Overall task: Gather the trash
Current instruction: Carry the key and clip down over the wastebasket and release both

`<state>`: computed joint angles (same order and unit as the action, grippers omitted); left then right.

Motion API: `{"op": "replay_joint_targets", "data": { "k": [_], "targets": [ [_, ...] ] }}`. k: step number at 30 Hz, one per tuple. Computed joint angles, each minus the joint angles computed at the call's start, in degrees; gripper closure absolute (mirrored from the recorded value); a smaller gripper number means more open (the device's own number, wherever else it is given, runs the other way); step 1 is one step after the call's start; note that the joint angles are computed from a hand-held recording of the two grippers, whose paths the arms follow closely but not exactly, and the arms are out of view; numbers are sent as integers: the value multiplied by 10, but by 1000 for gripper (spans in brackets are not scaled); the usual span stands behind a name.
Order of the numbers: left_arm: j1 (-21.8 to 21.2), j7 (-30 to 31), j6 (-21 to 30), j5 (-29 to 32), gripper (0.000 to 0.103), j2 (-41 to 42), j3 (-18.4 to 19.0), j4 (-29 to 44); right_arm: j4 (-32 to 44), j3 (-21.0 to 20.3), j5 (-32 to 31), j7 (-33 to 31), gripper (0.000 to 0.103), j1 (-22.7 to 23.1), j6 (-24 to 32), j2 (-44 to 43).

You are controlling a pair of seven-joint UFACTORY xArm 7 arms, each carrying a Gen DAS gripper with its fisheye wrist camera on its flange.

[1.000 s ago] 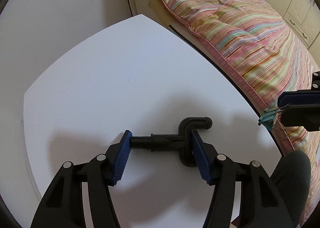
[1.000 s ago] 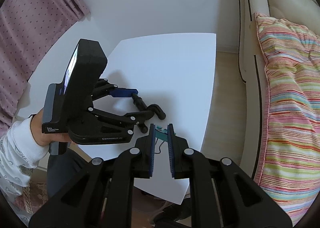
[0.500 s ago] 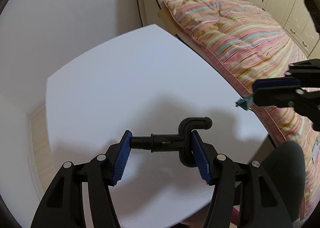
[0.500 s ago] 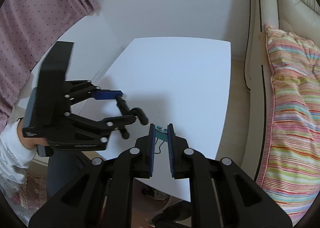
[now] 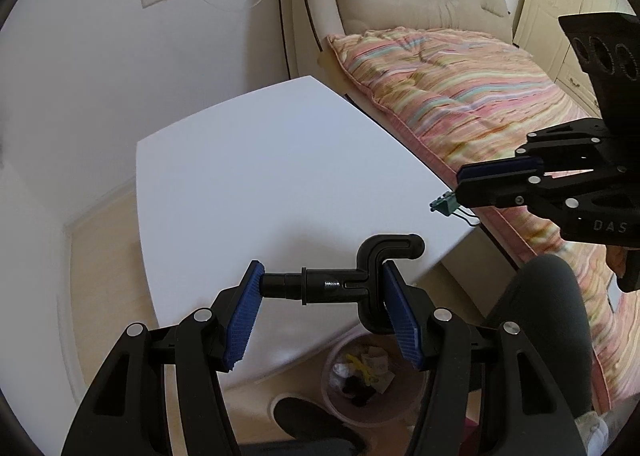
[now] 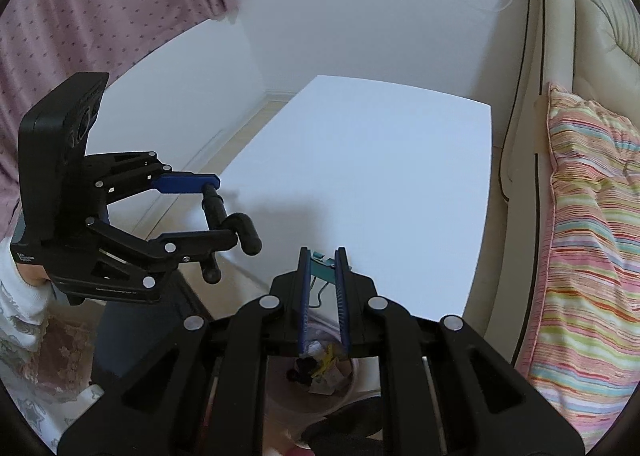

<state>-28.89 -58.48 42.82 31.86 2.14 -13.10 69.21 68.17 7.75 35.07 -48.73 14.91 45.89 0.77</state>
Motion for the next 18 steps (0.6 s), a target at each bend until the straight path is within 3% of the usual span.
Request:
{"op": "replay_joint_targets", "data": {
  "k": [11, 18],
  "targets": [
    [-15, -101, -10, 21, 45, -53, -34, -77, -130, -14, 26, -31, 92, 26, -8, -100],
    [-12, -139, -12, 13, 45, -91, -54, -118, -182, -25, 30, -35, 92, 42, 2, -120]
  ]
}}
